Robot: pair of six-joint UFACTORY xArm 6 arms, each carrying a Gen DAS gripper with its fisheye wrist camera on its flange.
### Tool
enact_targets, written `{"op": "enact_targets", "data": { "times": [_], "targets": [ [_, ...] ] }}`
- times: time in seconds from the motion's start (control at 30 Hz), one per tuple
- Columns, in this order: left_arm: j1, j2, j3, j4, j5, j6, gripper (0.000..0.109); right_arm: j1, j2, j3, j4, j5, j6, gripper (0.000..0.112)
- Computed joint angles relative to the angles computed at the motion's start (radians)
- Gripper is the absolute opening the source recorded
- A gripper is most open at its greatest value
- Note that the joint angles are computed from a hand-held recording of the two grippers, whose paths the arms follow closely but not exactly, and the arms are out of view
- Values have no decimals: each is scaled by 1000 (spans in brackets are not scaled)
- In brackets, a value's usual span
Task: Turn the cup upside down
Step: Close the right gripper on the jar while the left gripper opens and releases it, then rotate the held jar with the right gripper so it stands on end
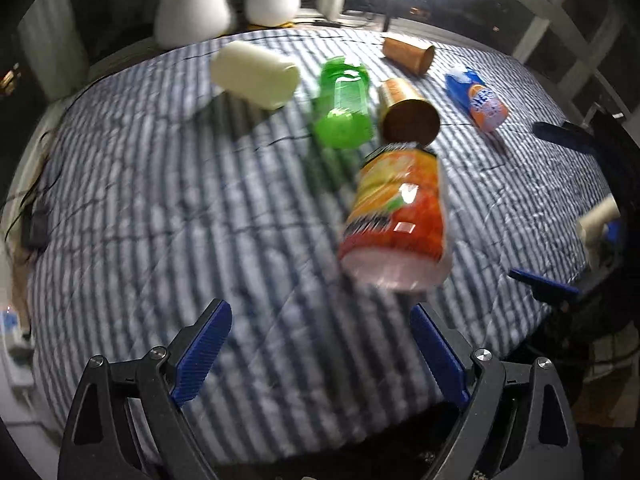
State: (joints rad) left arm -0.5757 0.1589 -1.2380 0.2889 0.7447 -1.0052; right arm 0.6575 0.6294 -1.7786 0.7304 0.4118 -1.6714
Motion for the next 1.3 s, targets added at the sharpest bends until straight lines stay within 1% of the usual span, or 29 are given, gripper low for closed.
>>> {"op": "enact_targets", "data": {
  "times": [0.07, 0.13, 0.3, 0.4, 0.5, 0.63, 0.8, 0.9, 1.03, 1.1, 1.3],
  "targets": [
    [-8, -39, 59, 10, -15, -40, 93, 7, 33, -46, -81, 52, 1, 92],
    [-14, -75, 117, 8, -31, -73, 93, 17, 51, -71, -130, 88, -16, 92],
    [-21, -120, 211, -19, -71, -127, 93, 42, 89, -123, -237, 124, -78, 92],
    [-26, -134, 242, -20, -84, -156, 93, 57, 111, -149, -322, 140, -113, 92],
    [-24, -144, 260, -24, -91, -167, 93, 69, 132, -165, -400, 136, -156, 92],
    [-10, -142, 269, -40, -101, -160, 93, 86, 159, -144, -465, 39, -250, 91],
    [6, -135, 271, -41, -115, -163, 93, 105, 158, -84, -448, -59, -389, 91],
    [11, -137, 275, -37, -125, -167, 93, 112, 180, -68, -462, -133, -430, 91],
    [10, -142, 282, -31, -136, -172, 93, 109, 205, -79, -478, -166, -423, 90],
    [11, -138, 280, -28, -142, -178, 93, 105, 220, -98, -516, -165, -377, 86],
    [14, -127, 270, -22, -151, -173, 93, 101, 228, -128, -485, -134, -290, 86]
  ]
}}
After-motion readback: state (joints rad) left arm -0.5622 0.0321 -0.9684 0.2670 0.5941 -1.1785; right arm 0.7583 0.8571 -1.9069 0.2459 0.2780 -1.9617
